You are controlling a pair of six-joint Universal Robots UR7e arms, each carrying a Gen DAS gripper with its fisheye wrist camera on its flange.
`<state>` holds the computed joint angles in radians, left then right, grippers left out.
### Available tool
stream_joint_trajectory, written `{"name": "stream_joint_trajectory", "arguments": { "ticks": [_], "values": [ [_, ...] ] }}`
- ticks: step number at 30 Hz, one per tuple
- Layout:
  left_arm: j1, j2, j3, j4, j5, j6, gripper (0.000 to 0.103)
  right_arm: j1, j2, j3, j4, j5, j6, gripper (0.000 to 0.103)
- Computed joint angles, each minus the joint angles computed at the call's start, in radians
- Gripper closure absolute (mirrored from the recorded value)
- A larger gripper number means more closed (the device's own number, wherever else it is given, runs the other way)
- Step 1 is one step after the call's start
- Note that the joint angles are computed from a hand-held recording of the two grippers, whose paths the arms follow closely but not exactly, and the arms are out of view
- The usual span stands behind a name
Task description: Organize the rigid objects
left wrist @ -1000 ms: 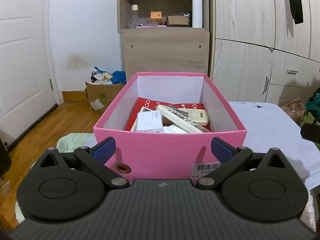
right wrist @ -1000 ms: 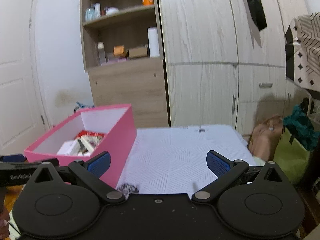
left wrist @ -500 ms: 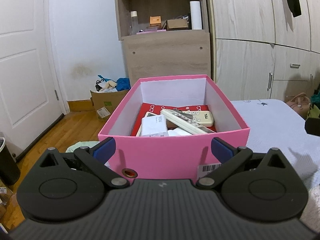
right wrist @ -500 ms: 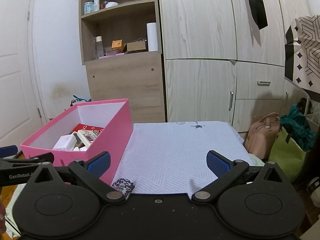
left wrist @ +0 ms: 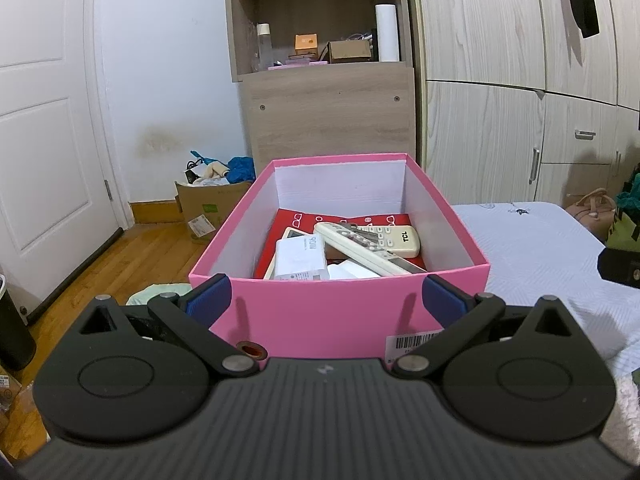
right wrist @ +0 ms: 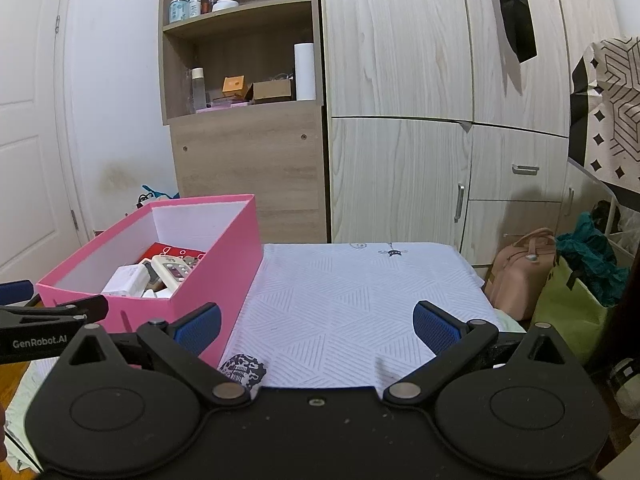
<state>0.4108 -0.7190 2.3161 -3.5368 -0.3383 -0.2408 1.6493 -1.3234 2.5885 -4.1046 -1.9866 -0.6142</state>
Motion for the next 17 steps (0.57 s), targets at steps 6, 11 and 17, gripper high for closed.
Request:
{"name": "stream_joint_trajectory", "arguments": {
  "ticks": [6,11,17],
  "values": [
    [-0.006,0.03,-0.004,-0.08,0.024,0.043,0.0,0.006,0.005,-0.001,-0.005,-0.009,-0.002,0.0],
    [-0.003,0.015,-0.002,-0.042,0.009,0.023,0.0,0.002,0.003,-0.002,0.002,-0.009,-0.006,0.0],
    [0.003,0.01,-0.003,-0.035,0.001,0.021,0.0,0.0,0.002,-0.005,0.008,-0.011,-0.006,0.0]
  ]
}}
